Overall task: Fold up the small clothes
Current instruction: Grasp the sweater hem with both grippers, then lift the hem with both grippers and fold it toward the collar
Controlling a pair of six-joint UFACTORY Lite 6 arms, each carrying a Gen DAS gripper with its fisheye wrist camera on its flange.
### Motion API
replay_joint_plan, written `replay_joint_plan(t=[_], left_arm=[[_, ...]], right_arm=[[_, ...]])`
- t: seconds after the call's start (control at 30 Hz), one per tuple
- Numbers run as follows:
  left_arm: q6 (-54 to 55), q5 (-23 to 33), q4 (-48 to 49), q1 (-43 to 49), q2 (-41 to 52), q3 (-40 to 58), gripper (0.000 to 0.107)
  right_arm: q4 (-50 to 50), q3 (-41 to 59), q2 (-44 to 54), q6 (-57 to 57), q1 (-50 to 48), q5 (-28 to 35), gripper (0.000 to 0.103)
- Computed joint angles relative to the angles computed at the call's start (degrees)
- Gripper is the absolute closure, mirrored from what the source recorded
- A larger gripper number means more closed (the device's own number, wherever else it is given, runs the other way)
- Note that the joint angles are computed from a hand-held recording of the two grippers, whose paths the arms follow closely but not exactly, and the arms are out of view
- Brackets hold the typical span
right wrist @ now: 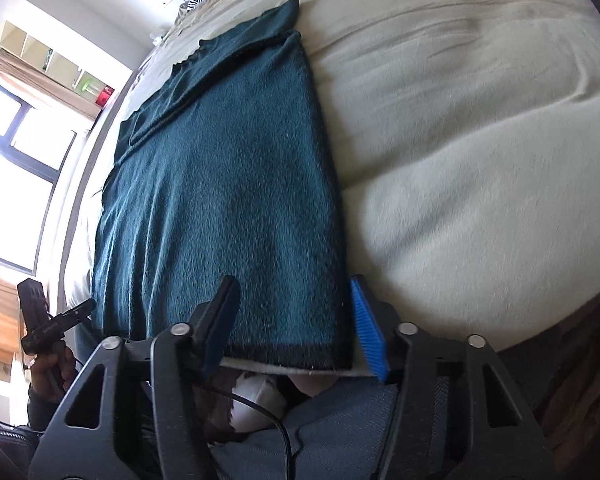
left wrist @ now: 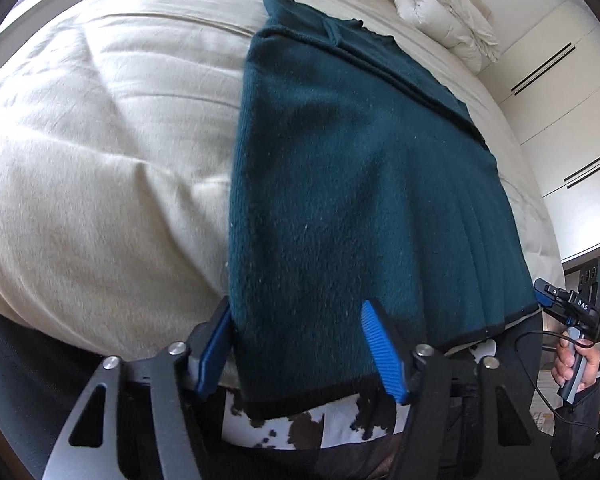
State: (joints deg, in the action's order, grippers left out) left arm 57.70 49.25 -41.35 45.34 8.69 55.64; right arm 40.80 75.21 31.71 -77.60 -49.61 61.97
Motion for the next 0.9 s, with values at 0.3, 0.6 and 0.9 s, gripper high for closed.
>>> replay_joint_plan(t=[0.3, 0.6, 0.9], left_arm=[[-2.0, 0.0, 2.2, -0.8, -0.1, -0.4, 0.069], [-1.4, 0.5, 2.5, -1.2, -1.5, -1.8, 0.098], [-1.0, -2.5, 4.2, -1.2, -6.4, -3.5, 0.098]], right_arm=[[-1.9, 3.3, 3.6, 4.0, -1.1, 2.3, 0.071], [-2.1, 1.7, 2.9, 4.2, -0.8, 0.7, 0.094], [-1.2, -2.4, -2.0, 2.3, -1.5, 0.0, 0.096]])
